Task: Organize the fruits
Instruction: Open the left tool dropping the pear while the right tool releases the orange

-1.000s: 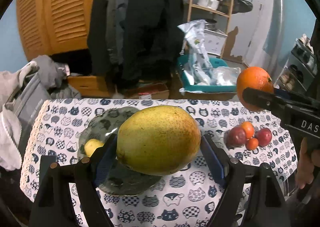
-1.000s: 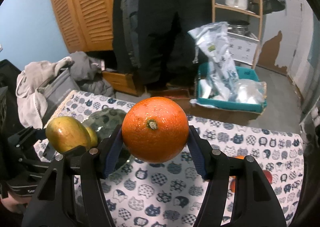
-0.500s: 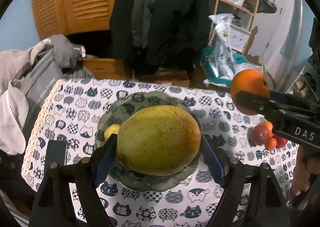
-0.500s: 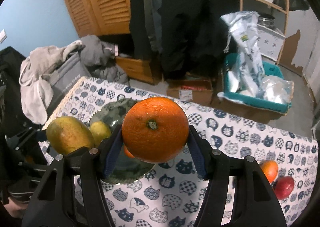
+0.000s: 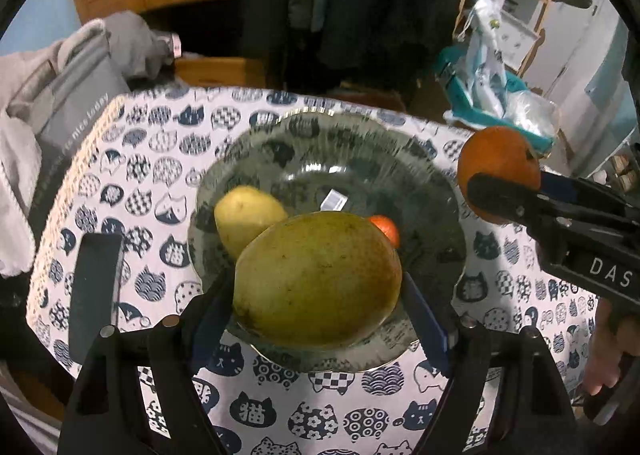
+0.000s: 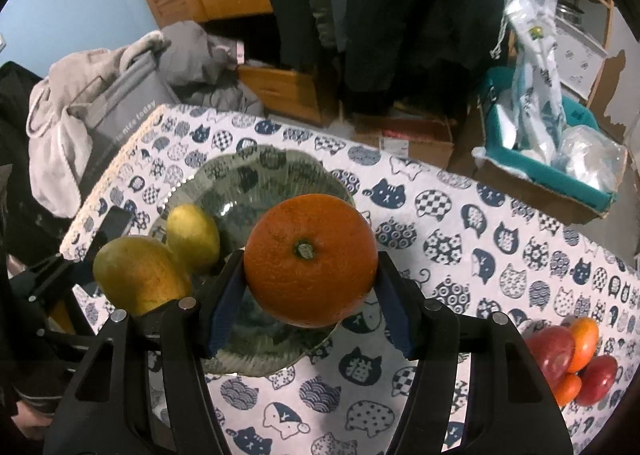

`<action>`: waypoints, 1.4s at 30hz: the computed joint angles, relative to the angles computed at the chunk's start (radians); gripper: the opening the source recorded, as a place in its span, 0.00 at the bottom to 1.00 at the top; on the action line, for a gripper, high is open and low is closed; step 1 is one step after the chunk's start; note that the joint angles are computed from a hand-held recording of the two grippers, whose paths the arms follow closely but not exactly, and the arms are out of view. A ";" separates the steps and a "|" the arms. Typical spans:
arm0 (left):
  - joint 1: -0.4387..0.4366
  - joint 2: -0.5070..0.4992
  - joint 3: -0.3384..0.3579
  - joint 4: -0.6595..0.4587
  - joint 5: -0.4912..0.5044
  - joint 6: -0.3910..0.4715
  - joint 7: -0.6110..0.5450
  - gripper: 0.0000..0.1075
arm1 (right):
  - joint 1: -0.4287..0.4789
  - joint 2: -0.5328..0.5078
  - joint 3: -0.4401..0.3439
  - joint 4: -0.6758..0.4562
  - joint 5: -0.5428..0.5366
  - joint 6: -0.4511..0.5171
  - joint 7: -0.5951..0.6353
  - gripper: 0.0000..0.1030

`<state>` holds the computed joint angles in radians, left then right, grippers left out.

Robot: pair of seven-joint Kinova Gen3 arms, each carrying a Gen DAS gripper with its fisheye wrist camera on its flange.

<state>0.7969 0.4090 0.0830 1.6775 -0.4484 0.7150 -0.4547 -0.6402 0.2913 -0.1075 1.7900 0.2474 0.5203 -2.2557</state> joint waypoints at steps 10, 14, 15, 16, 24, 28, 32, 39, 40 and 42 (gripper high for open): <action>-0.042 0.057 0.013 -0.014 0.091 0.009 -0.065 0.78 | 0.009 0.063 -0.007 -0.012 -0.037 0.005 0.048 0.61; -0.052 0.071 0.015 -0.019 0.124 0.007 -0.094 0.78 | -0.001 0.068 0.000 -0.014 -0.041 0.004 0.052 0.61; -0.055 0.076 0.017 -0.024 0.133 0.011 -0.103 0.78 | 0.000 0.069 0.000 -0.014 -0.044 0.002 0.054 0.61; -0.059 0.082 0.020 -0.027 0.144 0.014 -0.114 0.78 | -0.001 0.070 0.001 -0.014 -0.045 0.001 0.055 0.61; -0.074 0.131 0.028 -0.068 0.203 0.051 -0.194 0.78 | 0.002 0.079 0.002 -0.019 -0.061 0.002 0.070 0.61; -0.050 0.118 -0.001 -0.057 0.185 0.032 -0.176 0.75 | 0.002 0.080 0.003 -0.022 -0.065 0.002 0.074 0.61; -0.049 0.104 -0.006 -0.055 0.181 0.035 -0.168 0.80 | 0.003 0.087 0.003 -0.031 -0.069 0.004 0.080 0.61; -0.011 0.065 -0.045 -0.030 0.100 0.043 -0.068 0.80 | 0.030 0.104 -0.011 -0.050 -0.105 0.010 0.117 0.61; -0.014 0.054 -0.045 -0.017 0.093 0.038 -0.055 0.80 | 0.033 0.108 -0.014 -0.054 -0.111 0.012 0.125 0.61; -0.014 0.045 -0.052 -0.008 0.073 0.034 -0.012 0.80 | 0.038 0.119 -0.020 -0.068 -0.123 0.023 0.144 0.62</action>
<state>0.7832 0.4541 0.0312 1.6699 -0.3756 0.7494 -0.4664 -0.6023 0.4102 -0.1276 1.7222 0.1241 0.5436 -2.1116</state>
